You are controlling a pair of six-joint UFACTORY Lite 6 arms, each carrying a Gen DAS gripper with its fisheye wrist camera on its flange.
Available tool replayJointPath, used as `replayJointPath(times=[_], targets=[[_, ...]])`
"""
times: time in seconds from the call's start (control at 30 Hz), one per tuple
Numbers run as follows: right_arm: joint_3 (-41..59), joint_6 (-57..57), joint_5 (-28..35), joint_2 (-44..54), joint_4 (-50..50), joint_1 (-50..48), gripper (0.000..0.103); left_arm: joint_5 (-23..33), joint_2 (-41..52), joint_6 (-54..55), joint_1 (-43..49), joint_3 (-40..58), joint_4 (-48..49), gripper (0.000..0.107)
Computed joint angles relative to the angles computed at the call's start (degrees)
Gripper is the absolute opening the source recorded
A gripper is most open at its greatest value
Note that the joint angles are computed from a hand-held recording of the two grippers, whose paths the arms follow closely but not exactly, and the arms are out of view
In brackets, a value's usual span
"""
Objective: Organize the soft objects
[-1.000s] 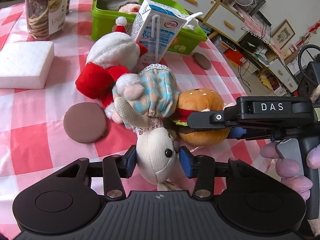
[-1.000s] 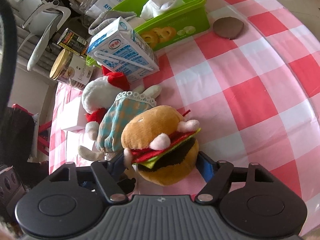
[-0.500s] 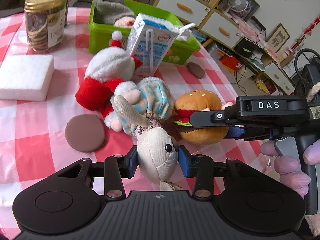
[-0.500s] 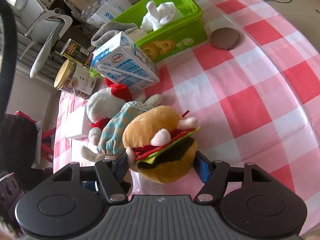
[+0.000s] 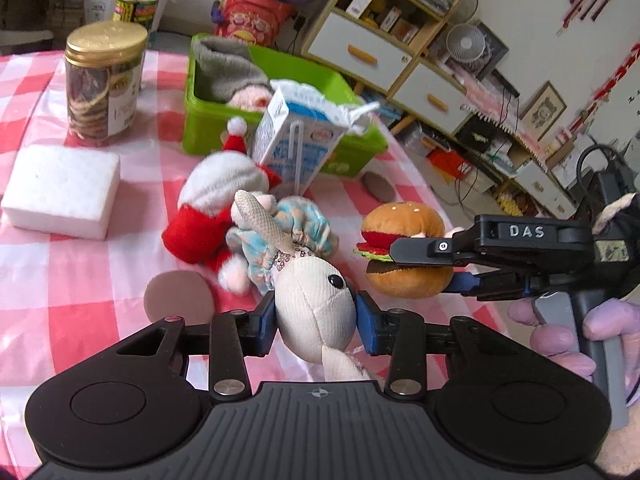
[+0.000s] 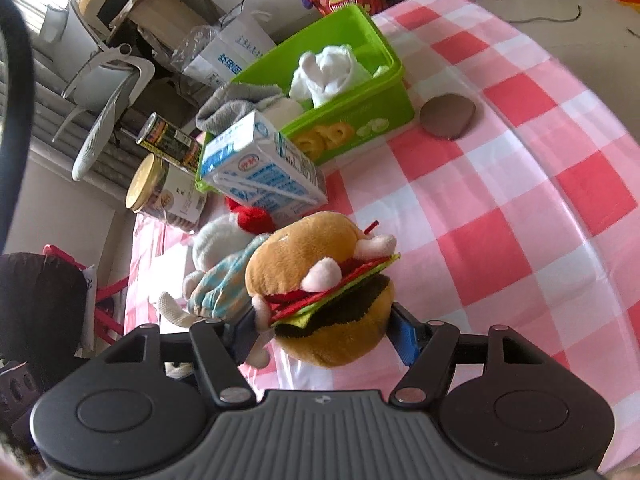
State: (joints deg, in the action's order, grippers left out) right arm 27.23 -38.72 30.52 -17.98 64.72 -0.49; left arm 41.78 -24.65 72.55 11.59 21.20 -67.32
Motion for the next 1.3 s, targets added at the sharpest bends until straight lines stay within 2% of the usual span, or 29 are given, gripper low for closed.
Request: replayJointPath(times=[0.33,0.43,0.53,0.7,0.97,1.17,1.3], targets=[[2.28,2.61,2.13,-4.92,-1.36,-5.67,0.05,6.42,-5.59,-2.74,5.62,2.53,-0.37,0.04],[4.57,4.38,2.07,-4.79,-2.29,-6.58,0.05,11.68,-3.05,-3.37,9.03,6.68,-1.82,0.04],[7.81,3.38,2.77,-2.56,-0.64,-7.83,0.05,12.56,-0.39,-5.59,9.59,11.36,-2.82,0.04],[15.12,4.26,1.62,3.99,-0.36,-7.18,0.05,5.84,4.89,-9.04,4.75,20.37,-2.21,0.04],[25.42,-3.62,-2.36,16.31,9.83,-5.05,0.05,-7.67,20.64,-16.26,-5.15,35.03,4.06,0.04],[30.06,-16.71,-8.33,24.42,20.64,-1.56,0.05,-14.95,34.28,-19.34,-9.28,43.46,9.16,0.04],[32.21,-28.43,-8.27,30.09,30.71,-1.07,0.05,-17.75,40.54,-18.7,-11.11,47.07,8.39,0.04]])
